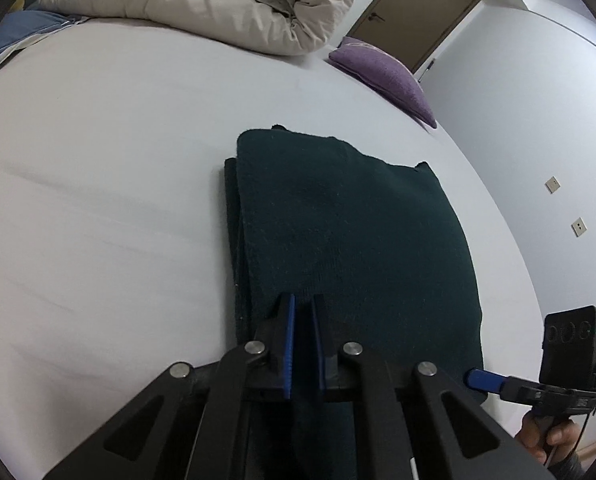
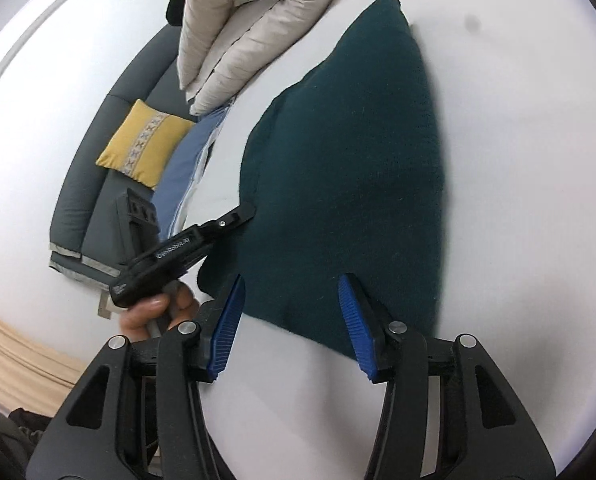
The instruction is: Fold small clothes
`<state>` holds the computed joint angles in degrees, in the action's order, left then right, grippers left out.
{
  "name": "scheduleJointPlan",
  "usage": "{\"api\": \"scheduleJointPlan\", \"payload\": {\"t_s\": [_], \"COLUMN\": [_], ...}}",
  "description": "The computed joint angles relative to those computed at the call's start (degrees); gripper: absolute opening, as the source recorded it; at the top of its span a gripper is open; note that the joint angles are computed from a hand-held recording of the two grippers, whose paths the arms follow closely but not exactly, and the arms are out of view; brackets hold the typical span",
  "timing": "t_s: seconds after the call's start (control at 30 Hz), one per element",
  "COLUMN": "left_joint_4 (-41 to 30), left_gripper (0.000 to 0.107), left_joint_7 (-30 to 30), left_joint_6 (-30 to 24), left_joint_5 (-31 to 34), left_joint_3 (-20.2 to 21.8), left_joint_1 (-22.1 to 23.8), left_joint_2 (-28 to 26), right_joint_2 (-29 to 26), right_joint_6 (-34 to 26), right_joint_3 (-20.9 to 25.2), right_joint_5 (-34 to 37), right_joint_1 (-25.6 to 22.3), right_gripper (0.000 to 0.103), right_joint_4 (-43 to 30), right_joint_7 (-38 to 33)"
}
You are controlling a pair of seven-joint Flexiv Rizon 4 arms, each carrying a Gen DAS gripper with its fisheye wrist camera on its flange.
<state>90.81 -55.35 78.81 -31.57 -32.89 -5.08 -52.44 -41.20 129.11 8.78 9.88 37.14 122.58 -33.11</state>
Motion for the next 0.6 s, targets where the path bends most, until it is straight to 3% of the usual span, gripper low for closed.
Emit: {"api": "scheduleJointPlan", "payload": {"t_s": [0.13, 0.37, 0.53, 0.6], "left_joint_4": [1.2, 1.4, 0.9, 0.1], "left_gripper": [0.011, 0.011, 0.011, 0.011], "left_joint_7": [1.6, 3.3, 3.7, 3.6], "left_joint_6": [1.3, 0.9, 0.5, -1.0], "left_joint_5": [-0.8, -1.3, -1.2, -1.2], "left_joint_3": [-3.5, -6.5, -6.7, -5.8], "left_joint_1": [2.2, 4.6, 4.8, 4.4], "left_joint_2": [-1.0, -2.4, -3.0, -2.9], "right_joint_2": [-2.4, 4.8, 3.0, 0.7], "right_joint_6": [3.5, -2.5, -1.5, -4.2], "right_joint_3": [2.9, 0.3, 1.3, 2.1], "right_joint_5": [-4.1, -4.2, -9.0, -12.9], "right_joint_1": [-3.0, -2.2, -9.0, -12.8], "right_gripper": [0.047, 0.049, 0.049, 0.049], "right_joint_4": [1.0, 4.3, -1.3, -5.4], "right_joint_7": [0.8, -0.3, 1.0, 3.3]}}
